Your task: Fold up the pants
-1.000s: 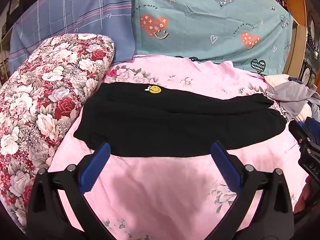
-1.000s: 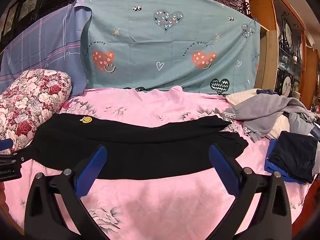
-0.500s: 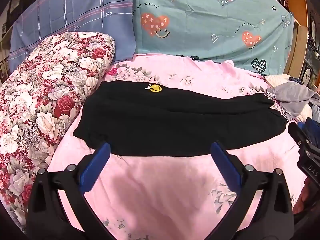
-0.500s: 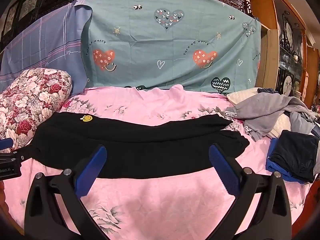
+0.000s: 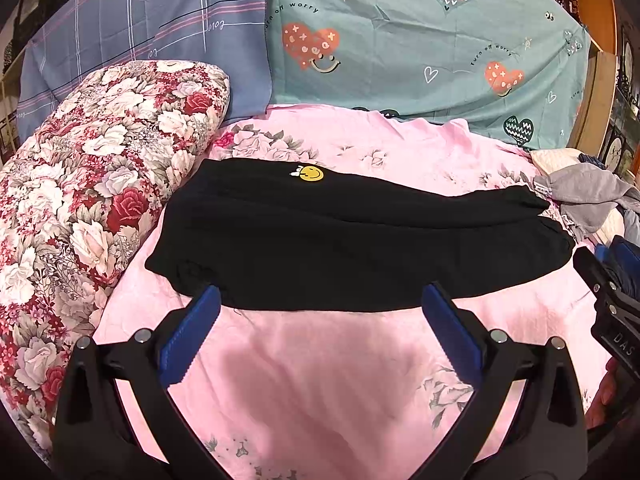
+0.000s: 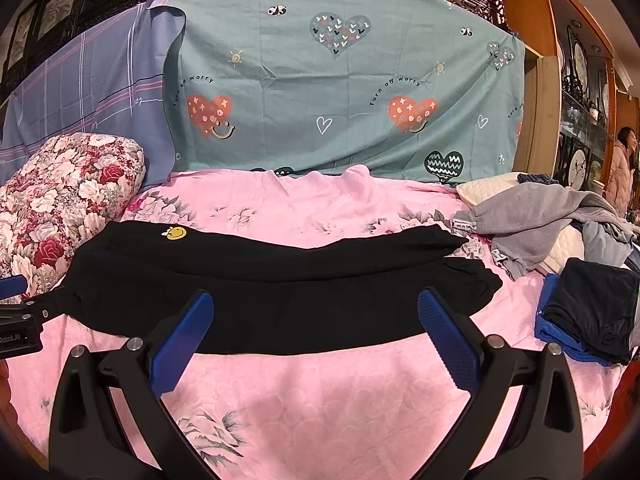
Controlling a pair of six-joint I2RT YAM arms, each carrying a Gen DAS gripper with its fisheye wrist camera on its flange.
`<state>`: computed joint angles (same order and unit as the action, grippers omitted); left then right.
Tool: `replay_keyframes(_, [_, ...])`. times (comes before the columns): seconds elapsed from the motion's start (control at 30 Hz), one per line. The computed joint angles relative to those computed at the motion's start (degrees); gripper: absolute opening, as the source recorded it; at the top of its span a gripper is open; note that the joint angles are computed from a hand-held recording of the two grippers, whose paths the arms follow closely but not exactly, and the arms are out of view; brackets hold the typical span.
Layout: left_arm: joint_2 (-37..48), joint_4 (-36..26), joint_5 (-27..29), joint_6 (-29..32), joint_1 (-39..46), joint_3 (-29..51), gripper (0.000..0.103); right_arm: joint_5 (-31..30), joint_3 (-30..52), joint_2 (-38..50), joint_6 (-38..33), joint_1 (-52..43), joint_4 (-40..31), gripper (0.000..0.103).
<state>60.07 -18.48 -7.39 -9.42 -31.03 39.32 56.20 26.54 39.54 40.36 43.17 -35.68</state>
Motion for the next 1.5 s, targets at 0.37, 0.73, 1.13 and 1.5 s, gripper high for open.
replay_keyframes(0.37, [0.48,0.13,0.05,-0.18,0.12,0.19,0.101,-0.42,0.48,0.89,-0.54,-0.49,0.41,0.102])
replay_keyframes(0.73, [1.08,-0.04,0.75,-0.15,0.96,0.73,0.101,-0.59,0.07,0.08,-0.72,-1.24,0.65,0.102])
replay_keyframes(1.13, [0.71,-0.24,1.03,-0.55,1.20,0.39,0.101,-0.66,0.14,-0.12,-0.60,-1.06,0.06,0.102])
replay_keyframes(1.5, [1.14,-0.38,1.14,-0.50,1.54,0.84,0.101,-1.31,0.42,0.37,-1.33,-2.15,0.62,0.102])
